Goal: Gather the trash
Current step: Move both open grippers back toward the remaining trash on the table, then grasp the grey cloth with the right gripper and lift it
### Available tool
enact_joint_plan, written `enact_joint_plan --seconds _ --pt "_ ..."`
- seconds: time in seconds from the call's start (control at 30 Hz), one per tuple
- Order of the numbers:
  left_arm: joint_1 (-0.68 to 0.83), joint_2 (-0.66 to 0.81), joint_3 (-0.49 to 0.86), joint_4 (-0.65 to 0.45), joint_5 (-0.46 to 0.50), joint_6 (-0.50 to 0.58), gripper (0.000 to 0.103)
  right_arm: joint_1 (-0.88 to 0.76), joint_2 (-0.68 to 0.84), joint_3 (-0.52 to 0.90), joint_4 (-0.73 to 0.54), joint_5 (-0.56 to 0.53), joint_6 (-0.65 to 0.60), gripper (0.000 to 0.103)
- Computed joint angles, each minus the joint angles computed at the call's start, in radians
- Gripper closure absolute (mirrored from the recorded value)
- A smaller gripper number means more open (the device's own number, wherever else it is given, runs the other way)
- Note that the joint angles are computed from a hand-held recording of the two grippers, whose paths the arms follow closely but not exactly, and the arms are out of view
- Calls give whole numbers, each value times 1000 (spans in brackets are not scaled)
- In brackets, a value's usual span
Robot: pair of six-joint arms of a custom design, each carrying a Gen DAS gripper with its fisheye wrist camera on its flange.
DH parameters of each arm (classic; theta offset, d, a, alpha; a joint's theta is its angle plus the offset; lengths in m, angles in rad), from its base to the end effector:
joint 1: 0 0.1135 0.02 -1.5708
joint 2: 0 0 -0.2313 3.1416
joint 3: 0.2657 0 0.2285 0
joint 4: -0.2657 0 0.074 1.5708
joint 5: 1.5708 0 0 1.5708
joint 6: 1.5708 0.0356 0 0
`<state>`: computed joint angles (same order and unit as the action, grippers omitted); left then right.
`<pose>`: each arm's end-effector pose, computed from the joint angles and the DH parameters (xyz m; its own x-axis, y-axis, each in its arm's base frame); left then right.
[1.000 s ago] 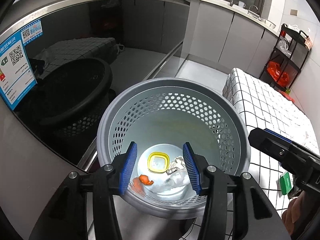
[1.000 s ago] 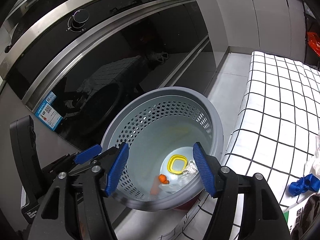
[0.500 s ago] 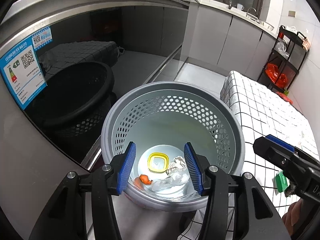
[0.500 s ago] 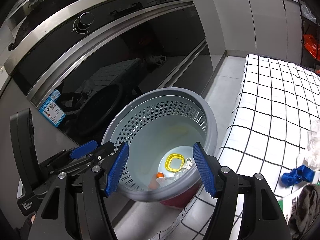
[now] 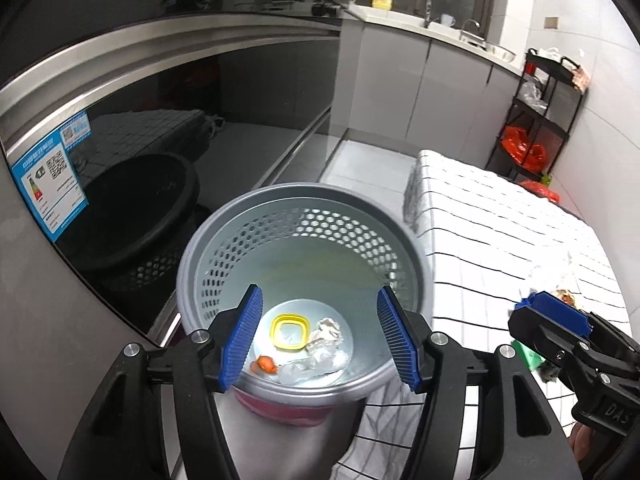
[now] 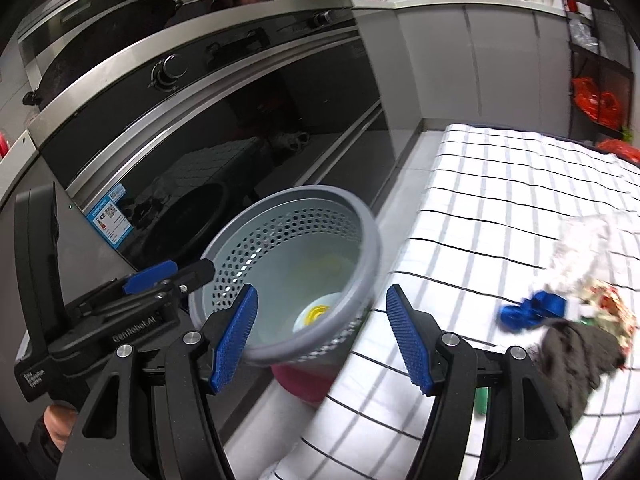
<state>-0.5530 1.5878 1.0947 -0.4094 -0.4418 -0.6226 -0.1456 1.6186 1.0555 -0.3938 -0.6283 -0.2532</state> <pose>0.2738 -0.1511 0.2099 -0.6880 -0.1948 -0.6991 -0.1869 0.9784 -0.0887 0.3085 -0.0241 0.1935 -0.7285 -0.0980 -0.6780 -0.4133 0.8522 0.3208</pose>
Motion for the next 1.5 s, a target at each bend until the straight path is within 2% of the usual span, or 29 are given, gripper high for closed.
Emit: enact_joint_plan --seconds 0.53,1.03,1.23,1.5 --pt "-157 89 108 -8 -10 -11 39 -282 -107 -110 -52 -59 -161 37" --pt "-286 283 259 -13 28 -16 35 -582 9 -85 -82 -70 -301 37" --pt "-322 359 334 -29 24 -10 32 -630 73 -55 -67 -55 -302 37" --pt "-322 397 366 -55 13 -15 31 -578 141 -26 -53 -35 -278 37"
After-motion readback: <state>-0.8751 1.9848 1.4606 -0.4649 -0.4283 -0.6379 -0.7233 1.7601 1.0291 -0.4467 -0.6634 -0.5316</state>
